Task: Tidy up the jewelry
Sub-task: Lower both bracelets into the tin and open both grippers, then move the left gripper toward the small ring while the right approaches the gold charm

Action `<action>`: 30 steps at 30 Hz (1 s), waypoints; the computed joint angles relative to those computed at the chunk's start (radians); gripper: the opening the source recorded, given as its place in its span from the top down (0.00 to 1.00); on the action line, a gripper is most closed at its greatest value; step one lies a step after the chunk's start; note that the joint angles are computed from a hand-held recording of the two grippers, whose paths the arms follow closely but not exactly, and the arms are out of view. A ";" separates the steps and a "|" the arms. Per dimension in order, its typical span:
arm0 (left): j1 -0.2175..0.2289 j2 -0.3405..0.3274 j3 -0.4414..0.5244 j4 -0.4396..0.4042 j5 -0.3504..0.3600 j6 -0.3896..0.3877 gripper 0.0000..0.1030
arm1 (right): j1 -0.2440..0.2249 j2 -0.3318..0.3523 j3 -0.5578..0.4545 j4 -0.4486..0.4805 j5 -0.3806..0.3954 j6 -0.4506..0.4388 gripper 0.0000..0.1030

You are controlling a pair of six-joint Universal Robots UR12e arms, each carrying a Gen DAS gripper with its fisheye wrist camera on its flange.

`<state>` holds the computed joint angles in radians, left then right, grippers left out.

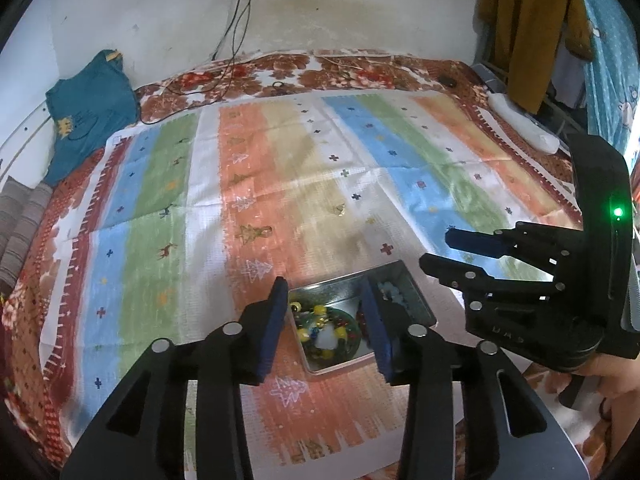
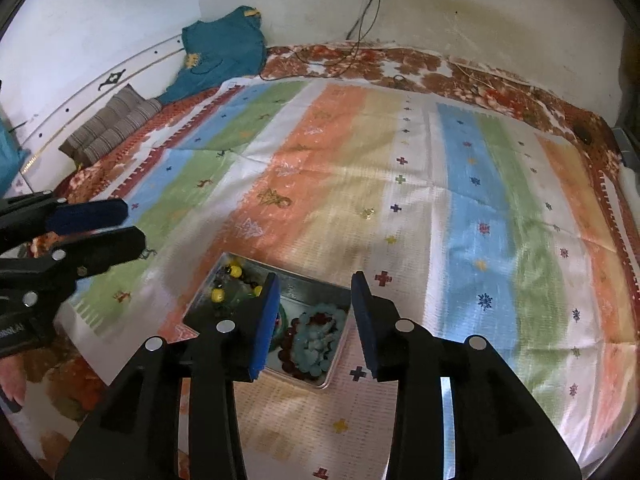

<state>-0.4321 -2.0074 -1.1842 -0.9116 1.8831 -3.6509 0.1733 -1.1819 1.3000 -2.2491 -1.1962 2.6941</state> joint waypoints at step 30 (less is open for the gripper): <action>0.056 -0.049 0.060 -0.132 0.012 -0.037 0.42 | 0.018 0.110 -0.149 0.091 -0.050 -0.023 0.40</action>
<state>-0.3758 -2.0564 -1.1238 -1.0436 1.8954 -3.6884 0.1913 -1.0719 1.1510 -2.1578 -1.2461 2.6711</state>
